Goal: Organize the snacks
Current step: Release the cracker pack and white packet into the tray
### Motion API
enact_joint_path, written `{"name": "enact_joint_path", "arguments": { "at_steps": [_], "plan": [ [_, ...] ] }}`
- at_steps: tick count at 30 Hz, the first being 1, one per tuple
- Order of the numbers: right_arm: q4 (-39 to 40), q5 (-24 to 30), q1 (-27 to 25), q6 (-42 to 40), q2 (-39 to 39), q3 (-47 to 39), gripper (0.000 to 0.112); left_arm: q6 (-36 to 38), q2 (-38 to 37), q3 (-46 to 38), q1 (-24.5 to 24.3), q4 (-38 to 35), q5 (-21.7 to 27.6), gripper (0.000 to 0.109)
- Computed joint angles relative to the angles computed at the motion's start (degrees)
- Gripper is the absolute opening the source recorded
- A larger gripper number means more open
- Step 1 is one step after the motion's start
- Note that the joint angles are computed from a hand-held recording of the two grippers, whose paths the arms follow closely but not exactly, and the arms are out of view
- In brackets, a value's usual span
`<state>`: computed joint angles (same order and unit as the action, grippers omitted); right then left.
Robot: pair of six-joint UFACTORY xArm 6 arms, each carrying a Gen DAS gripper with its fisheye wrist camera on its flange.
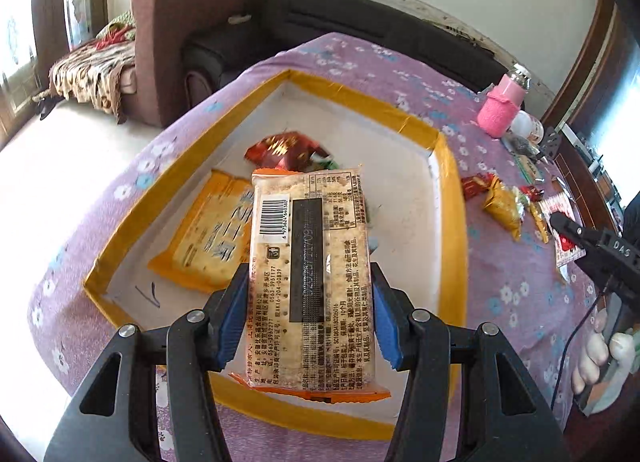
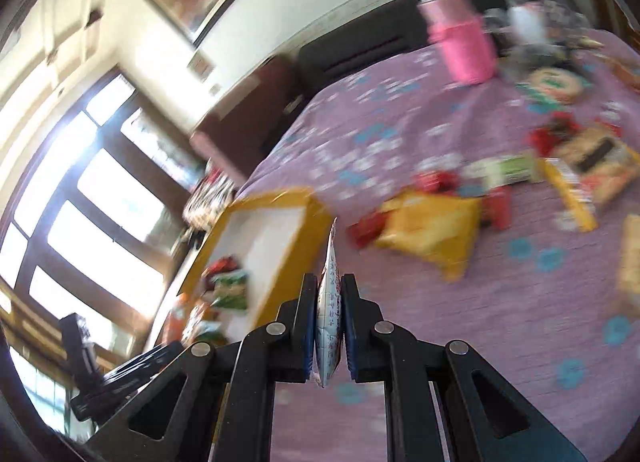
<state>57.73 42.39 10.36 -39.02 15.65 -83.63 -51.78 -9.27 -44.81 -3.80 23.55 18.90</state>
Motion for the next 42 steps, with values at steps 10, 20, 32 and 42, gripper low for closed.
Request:
{"name": "enact_joint_path", "arguments": {
  "at_steps": [10,20,32,42],
  "plan": [
    [-13.13,2.46,13.68,10.27,7.50,-8.37,0.013,4.37,-2.24,3.76,2.30,-5.98,-2.83,0.055],
    [-18.95,-5.38,15.85,11.91,3.36,-3.03,0.038,-8.72,-10.00,7.48,4.90,7.36,-5.41,0.073],
    [-17.02,-17.52,7.56,8.10,-9.19,11.44,0.066,-17.42,-8.18,1.50,-4.60,20.86,3.02,0.075],
    [-17.24,-16.03,-3.43,9.93,-12.19,17.17,0.066,-18.71,-5.31,-4.22,-11.60,25.04,12.34,0.075]
  ]
}}
